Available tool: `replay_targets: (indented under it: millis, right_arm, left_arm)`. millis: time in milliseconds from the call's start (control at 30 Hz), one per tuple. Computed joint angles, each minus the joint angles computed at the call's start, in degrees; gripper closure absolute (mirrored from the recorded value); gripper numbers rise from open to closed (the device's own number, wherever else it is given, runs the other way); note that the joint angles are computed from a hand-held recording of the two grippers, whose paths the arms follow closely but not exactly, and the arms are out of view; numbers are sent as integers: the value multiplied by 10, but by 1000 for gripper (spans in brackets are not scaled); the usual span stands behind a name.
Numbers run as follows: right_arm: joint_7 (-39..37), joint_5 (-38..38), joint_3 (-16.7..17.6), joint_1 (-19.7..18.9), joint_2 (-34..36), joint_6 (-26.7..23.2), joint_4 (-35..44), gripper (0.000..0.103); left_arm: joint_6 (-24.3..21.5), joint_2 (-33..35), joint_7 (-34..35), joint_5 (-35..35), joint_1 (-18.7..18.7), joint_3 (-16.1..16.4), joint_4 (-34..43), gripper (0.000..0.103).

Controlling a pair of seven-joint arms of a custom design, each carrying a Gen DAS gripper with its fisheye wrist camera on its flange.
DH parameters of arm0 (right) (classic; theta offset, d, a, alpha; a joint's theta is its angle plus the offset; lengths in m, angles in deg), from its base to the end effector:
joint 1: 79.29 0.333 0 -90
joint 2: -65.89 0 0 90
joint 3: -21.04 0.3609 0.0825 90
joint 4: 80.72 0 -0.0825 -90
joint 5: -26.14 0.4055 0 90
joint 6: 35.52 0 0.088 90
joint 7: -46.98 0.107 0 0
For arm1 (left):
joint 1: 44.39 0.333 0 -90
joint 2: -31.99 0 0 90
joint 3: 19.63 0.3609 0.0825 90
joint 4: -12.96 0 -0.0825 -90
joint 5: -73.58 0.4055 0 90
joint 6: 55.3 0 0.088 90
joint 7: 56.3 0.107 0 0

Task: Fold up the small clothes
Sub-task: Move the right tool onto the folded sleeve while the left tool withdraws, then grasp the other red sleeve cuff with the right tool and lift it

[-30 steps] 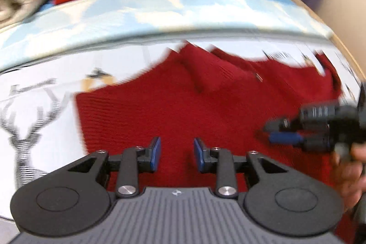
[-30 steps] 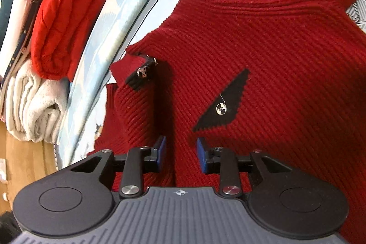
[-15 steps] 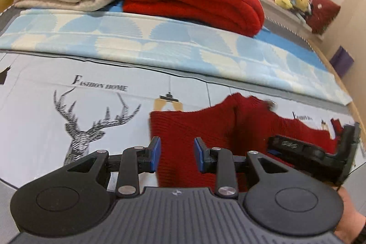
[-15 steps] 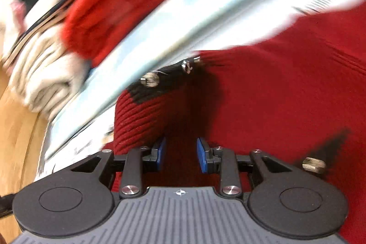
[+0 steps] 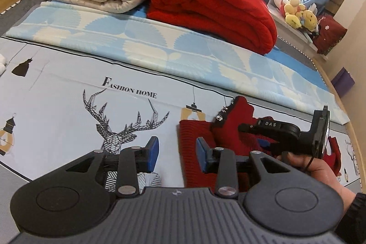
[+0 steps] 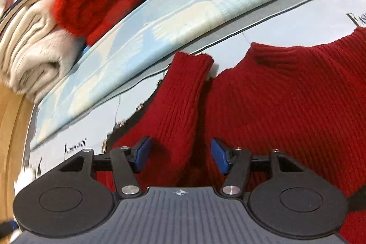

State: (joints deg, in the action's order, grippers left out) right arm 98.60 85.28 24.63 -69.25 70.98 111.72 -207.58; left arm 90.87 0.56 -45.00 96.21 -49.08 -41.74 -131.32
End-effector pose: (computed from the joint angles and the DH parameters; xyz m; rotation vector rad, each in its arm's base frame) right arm 0.5658 0.1225 0.3896 -1.8063 1.6607 0.2013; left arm 0.3719 -0.2154 0.5412 -2.3195 1.1790 -0.7673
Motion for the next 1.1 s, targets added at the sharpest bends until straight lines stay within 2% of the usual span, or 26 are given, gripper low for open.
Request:
replay_targets:
  millis: [67, 200, 333, 400, 433, 467, 500, 567, 600, 700, 833, 900, 967, 1033, 1067, 1100]
  right_arm:
    - [-20, 6, 0, -2, -7, -8, 1, 91]
    - [-110, 80, -12, -5, -68, 1, -25, 92]
    - [-192, 136, -52, -9, -157, 62, -77, 92]
    - [-218, 130, -75, -18, -189, 92, -106, 87]
    - [-186, 77, -81, -33, -194, 99, -121, 84]
    - [-133, -1, -83, -51, -192, 88, -130, 71]
    - [-84, -82, -91, -73, -184, 58, -133, 63]
    - [-32, -164, -107, -98, -176, 40, -141, 63]
    - [-15, -180, -116, -105, -172, 34, -143, 62]
    - [-7, -165, -150, -118, -147, -32, -121, 59]
    - [-4, -114, -147, -132, -106, -94, -83, 54]
    - [17, -115, -133, -136, -92, -87, -76, 48]
    - [34, -109, -121, -138, -83, -59, -80, 49]
    - [55, -109, -109, -133, -88, -20, -87, 55]
    - [51, -110, -104, -129, -89, -2, -90, 76]
    - [34, -104, -102, -125, -90, 9, -89, 83]
  left_arm:
    - [-2, -5, -1, -1, 0, 2, -2, 63]
    - [-8, -8, -1, -3, 1, 2, -1, 63]
    - [-15, 8, 8, 3, -3, -5, 16, 63]
    - [-24, 21, 16, 11, -7, -10, 30, 63]
    - [-26, 29, 18, 16, -9, -12, 35, 63]
    - [-28, 35, 18, 19, -10, -14, 40, 62]
    - [-32, 44, 18, 22, -13, -16, 47, 60]
    - [-39, 60, 16, 29, -18, -17, 58, 60]
    - [-43, 67, 16, 32, -22, -18, 63, 60]
    - [-54, 91, 18, 39, -36, -14, 77, 60]
    - [-60, 115, 18, 41, -53, -4, 86, 60]
    - [-70, 125, 18, 39, -59, 1, 90, 60]
    - [-82, 133, 18, 40, -64, 5, 95, 60]
    - [-86, 143, 21, 39, -70, 10, 98, 60]
    - [-87, 150, 25, 38, -73, 13, 101, 60]
    - [-88, 158, 32, 37, -76, 15, 105, 60]
